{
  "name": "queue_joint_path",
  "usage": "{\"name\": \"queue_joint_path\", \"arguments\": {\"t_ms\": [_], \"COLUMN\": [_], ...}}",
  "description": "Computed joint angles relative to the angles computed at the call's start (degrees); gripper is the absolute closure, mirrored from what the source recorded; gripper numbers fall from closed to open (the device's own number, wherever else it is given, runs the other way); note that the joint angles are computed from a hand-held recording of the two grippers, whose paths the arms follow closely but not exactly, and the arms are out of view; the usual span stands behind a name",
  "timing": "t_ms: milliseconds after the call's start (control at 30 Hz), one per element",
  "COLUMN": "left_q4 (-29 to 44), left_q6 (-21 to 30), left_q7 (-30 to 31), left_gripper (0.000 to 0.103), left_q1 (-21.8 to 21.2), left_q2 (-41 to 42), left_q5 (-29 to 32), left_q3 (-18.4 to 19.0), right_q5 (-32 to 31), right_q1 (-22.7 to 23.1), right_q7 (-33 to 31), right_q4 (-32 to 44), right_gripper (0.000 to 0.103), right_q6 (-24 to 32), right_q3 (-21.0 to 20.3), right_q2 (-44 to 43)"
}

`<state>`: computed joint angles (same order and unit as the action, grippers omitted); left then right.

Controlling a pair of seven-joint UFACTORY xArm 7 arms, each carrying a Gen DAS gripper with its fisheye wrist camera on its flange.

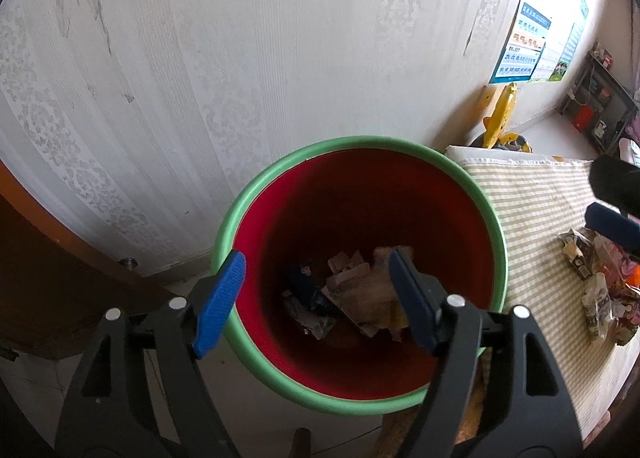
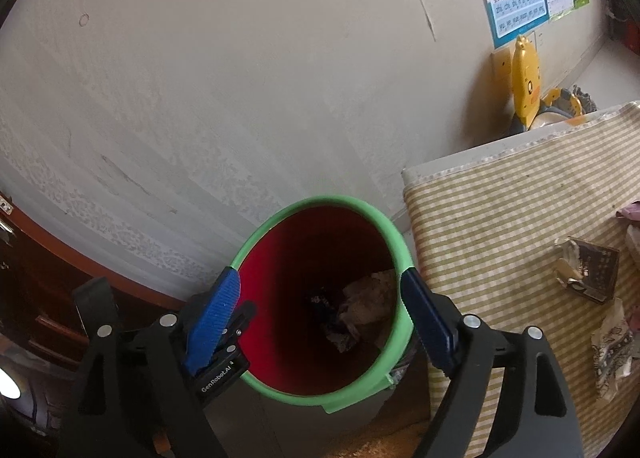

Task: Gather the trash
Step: 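Grasp the dark brown box with the left gripper while the right gripper grasps the silver wrapper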

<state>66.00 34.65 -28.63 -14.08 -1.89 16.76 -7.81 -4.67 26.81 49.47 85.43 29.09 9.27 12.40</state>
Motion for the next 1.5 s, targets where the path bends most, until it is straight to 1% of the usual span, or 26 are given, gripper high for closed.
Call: {"name": "queue_joint_path", "arguments": {"t_ms": [133, 233, 300, 367, 433, 500, 567, 633, 667, 700, 733, 800, 833, 933, 1000, 1033, 1100, 1133, 1200, 1233, 1267, 1300, 1367, 1400, 1433, 1500], "left_q4": [0.01, 0.03, 0.11, 0.45, 0.89, 1.29, 1.71, 2.48, 2.95, 3.52, 4.53, 6.33, 7.44, 12.83, 15.48, 17.42, 21.91, 23.66, 28.94, 31.97, 33.94, 34.87, 37.87, 38.83, 40.4, 43.2], "left_q6": [-0.08, 0.13, 0.14, 0.33, 0.46, 0.54, 0.4, -0.08, -0.51, -0.71, -0.54, -0.64, -0.92, 1.12, 1.24, 1.98, 4.87, 6.38, 11.29, 13.96, 15.2, 15.62, 16.92, 17.01, 17.37, 17.6], "left_q7": [0.66, 1.09, 1.25, 1.52, 2.24, 3.1, 4.27, 8.22, 11.2, 13.86, 16.5, 21.05, 24.31, 32.65, 35.09, 35.25, 32.38, 30.16, 24.4, 20.91, 17.72, 16.12, 11.71, 11.29, 11.2, 10.06], "left_gripper": [0.032, 0.032, 0.032, 0.032, 0.032, 0.032, 0.032, 0.032, 0.032, 0.032, 0.032, 0.032, 0.032, 0.032, 0.032, 0.032, 0.032, 0.032, 0.032, 0.032, 0.032, 0.032, 0.032, 0.031, 0.029, 0.026], "left_q1": [-0.22, -0.54, -0.83, -1.3, -2.03, -2.95, -3.93, -5.18, -5.84, -6.51, -7.37, -8.93, -9.63, -11.7, -13.41, -14.72, -17.55, -18.57, -20.24, -20.74, -20.95, -21.35, -23.81, -24.52, -25.58, -28.22], "left_q2": [-0.11, -0.16, -0.21, -0.01, 0.23, 0.41, 0.58, 1.22, 1.78, 2.43, 3.46, 5.37, 6.56, 11.27, 13.98, 15.85, 19.49, 20.63, 23.9, 25.76, 27.09, 27.77, 30.02, 30.85, 32.02, 34.25], "left_q5": [-0.2, -0.53, -0.52, -0.55, -0.92, -0.84, -0.64, -1.79, -2.69, -3.01, -2.23, -1.54, -2.43, -5.26, -4.77, -3.3, -1.43, -1.91, -3.78, -5.92, -8.45, -9.12, -7.67, -7.03, -5.99, -2.8], "left_q3": [-0.14, -0.37, -0.59, -0.93, -1.39, -1.97, -2.48, -3.08, -3.38, -3.69, -4.15, -4.69, -5.03, -5.86, -5.6, -5.18, -4.04, -3.61, -2.62, -2.48, -2.65, -2.55, -1.61, -1.52, -1.42, -0.25], "right_q5": [-3.45, -8.33, -11.4, -15.71, -16.64, -14.73, -11.88, -9.64, -8.33, -7.37, -6.13, -5.73, -4.26, -0.33, 1.07, 2.09, 3.97, 4.49, 5.35, 5.65, 5.97, 6.17, 6.6, 6.82, 7.2, 7.98], "right_q1": [0.18, -0.66, -2.22, -4.41, -6.25, -7.84, -9.02, -9.71, -9.78, -9.88, -9.88, -10.28, -10.21, -9.88, -9.86, -9.65, -9.29, -9.25, -9.15, -9.21, -9.27, -9.34, -9.18, -9.1, -8.79, -8.41], "right_q7": [2.03, 5.84, 8.71, 12.42, 13.27, 12.62, 11.32, 9.3, 7.44, 6.04, 4.98, 5.91, 6.1, 8.3, 9.95, 11.39, 13.16, 13.78, 14.54, 14.81, 14.96, 14.9, 14.76, 14.72, 14.71, 14.26], "right_q4": [-4.89, -11.54, -16.32, -20.34, -22.73, -25.82, -28.91, -30.96, -31.7, -32.14, -32.06, -33.72, -34.97, -41.71, -44.97, -47.21, -50.3, -50.86, -52.63, -53.24, -53.9, -54.42, -55.49, -55.71, -56.31, -57.6], "right_gripper": [0.024, 0.024, 0.024, 0.024, 0.024, 0.024, 0.025, 0.034, 0.038, 0.053, 0.057, 0.058, 0.058, 0.058, 0.057, 0.057, 0.057, 0.057, 0.057, 0.057, 0.057, 0.057, 0.057, 0.057, 0.057, 0.057], "right_q6": [0.96, 3.88, 7.96, 14.9, 19.42, 21.4, 20.42, 18.35, 16.74, 15.69, 16.05, 14.23, 13.2, 9.04, 8.61, 8.4, 7.85, 7.78, 7.55, 7.14, 6.36, 5.75, 5.05, 4.59, 4.64, 3.27], "right_q3": [-0.64, -0.62, -0.01, 1.13, 1.87, 1.58, 1.01, 0.8, 0.65, 0.65, 0.74, 1.17, 1.14, 1.76, 2.73, 3.35, 3.93, 4.27, 4.48, 4.51, 4.39, 4.26, 4.2, 4.25, 4.22, 3.78], "right_q2": [-4.54, -10.42, -14.83, -18.88, -20.86, -22.35, -23.38, -23.57, -23.36, -23.15, -22.63, -23.8, -25.0, -32.24, -36.42, -39.06, -42.69, -43.44, -45.44, -46.03, -46.53, -46.89, -48.16, -48.3, -49.23, -49.93]}}
